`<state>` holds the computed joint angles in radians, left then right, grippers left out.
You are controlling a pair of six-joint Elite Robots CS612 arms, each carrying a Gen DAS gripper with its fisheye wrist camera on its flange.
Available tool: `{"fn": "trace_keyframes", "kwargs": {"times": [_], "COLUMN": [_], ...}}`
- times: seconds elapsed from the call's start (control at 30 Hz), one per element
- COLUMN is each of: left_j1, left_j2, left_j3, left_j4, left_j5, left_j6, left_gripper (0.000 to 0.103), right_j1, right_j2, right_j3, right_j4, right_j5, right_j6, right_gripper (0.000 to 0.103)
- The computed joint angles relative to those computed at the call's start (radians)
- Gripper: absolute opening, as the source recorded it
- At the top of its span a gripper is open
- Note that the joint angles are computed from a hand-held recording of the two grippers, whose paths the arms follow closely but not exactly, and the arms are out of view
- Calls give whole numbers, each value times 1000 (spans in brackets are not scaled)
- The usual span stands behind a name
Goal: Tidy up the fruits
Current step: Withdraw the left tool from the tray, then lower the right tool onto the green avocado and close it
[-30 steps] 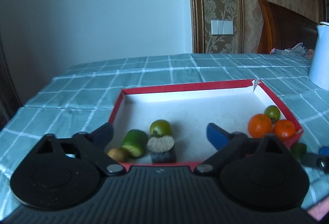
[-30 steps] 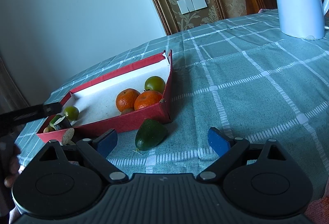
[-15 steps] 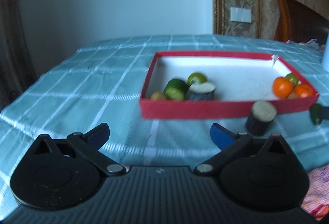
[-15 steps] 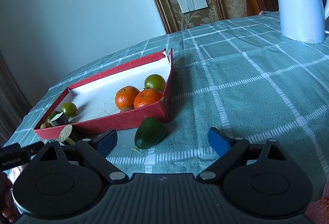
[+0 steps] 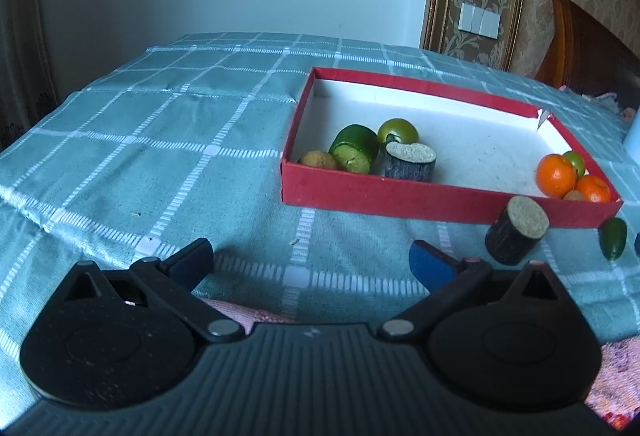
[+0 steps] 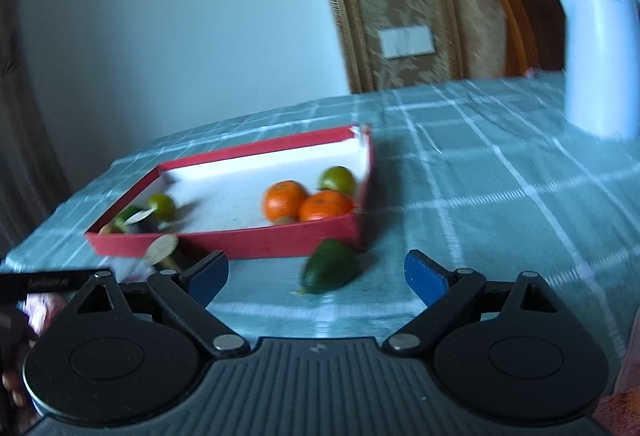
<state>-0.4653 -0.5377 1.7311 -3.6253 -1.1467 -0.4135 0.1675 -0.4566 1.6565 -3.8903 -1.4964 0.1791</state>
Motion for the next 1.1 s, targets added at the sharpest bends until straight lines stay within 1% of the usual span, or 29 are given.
{"fn": "trace_keyframes", "kwargs": {"times": [0.1, 0.13, 0.2, 0.43, 0.6, 0.73, 0.87, 0.97, 1.1], "left_j1": [0, 0, 0, 1, 2, 3, 4, 5, 5], "left_j2": [1, 1, 2, 4, 6, 6, 7, 7, 7], "left_j3": [1, 1, 2, 2, 3, 3, 3, 3, 2], "left_j4": [-12, -14, -18, -29, -41, -47, -48, -50, -49], "left_j5": [-4, -5, -4, -10, -15, -20, -24, -25, -26], "left_j6": [3, 4, 6, 4, 1, 0, 0, -1, -2], "left_gripper": [103, 103, 103, 103, 103, 103, 103, 103, 103], "right_j1": [21, 27, 31, 35, 41, 47, 55, 62, 65], "right_j2": [-7, -7, -7, -5, -1, 5, 9, 7, 4], "right_j3": [0, -4, -13, -62, -82, -94, -106, -116, -111], "right_j4": [3, 4, 19, 146, 201, 224, 233, 277, 293], "right_j5": [-38, -49, -56, -101, -136, -163, -214, -253, -286], "right_j6": [-99, -122, -140, -145, -134, -98, -51, -51, -51], "right_gripper": [96, 96, 95, 93, 90, 89, 89, 89, 89]}}
